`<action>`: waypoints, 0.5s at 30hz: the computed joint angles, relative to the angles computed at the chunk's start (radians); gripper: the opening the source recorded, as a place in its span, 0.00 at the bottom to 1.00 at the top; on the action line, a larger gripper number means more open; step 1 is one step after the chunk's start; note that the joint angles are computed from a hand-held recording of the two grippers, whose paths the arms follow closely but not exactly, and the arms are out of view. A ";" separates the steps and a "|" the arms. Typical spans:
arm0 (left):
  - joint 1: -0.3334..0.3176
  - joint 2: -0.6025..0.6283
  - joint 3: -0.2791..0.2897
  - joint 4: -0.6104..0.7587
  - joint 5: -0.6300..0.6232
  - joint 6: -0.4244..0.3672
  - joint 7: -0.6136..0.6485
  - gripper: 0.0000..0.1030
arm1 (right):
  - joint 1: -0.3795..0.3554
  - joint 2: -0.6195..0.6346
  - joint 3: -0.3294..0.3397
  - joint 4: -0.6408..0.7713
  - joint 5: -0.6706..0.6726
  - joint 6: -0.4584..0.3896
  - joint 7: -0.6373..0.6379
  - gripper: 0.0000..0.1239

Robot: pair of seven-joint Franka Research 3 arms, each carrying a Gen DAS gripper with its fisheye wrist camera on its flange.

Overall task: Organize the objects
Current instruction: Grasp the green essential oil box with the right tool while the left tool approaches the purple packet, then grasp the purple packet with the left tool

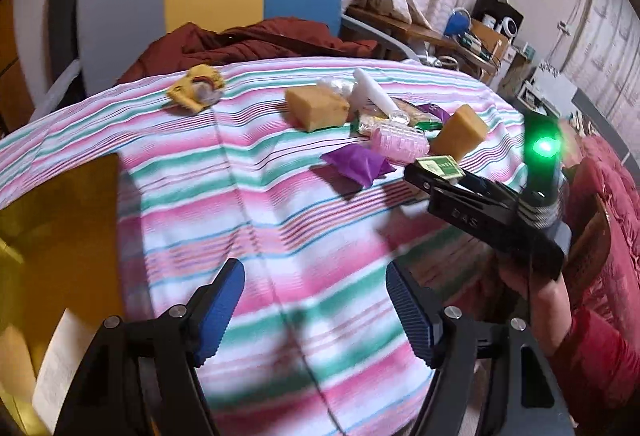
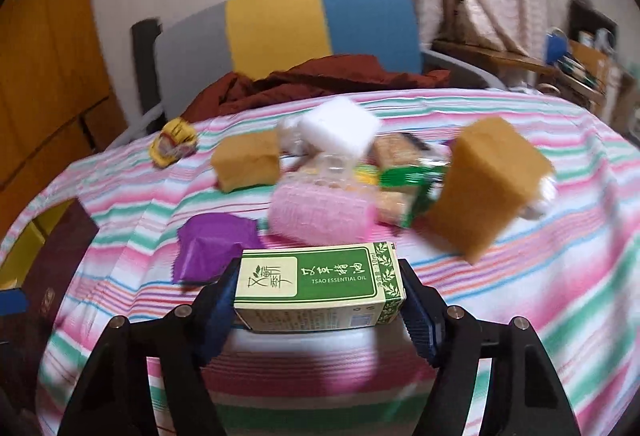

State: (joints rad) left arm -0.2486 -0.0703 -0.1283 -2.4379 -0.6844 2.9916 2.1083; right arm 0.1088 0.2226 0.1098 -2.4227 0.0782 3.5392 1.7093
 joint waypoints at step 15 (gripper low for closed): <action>0.131 0.317 -0.130 0.366 0.386 -0.112 -0.192 0.80 | -0.038 0.009 -0.006 -0.026 -0.017 0.054 0.164 0.60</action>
State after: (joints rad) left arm -0.1171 0.2471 -0.2583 -2.0717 -0.2984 2.8795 1.9166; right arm 0.0705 0.2315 0.1036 -2.4483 0.0609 3.5937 1.8734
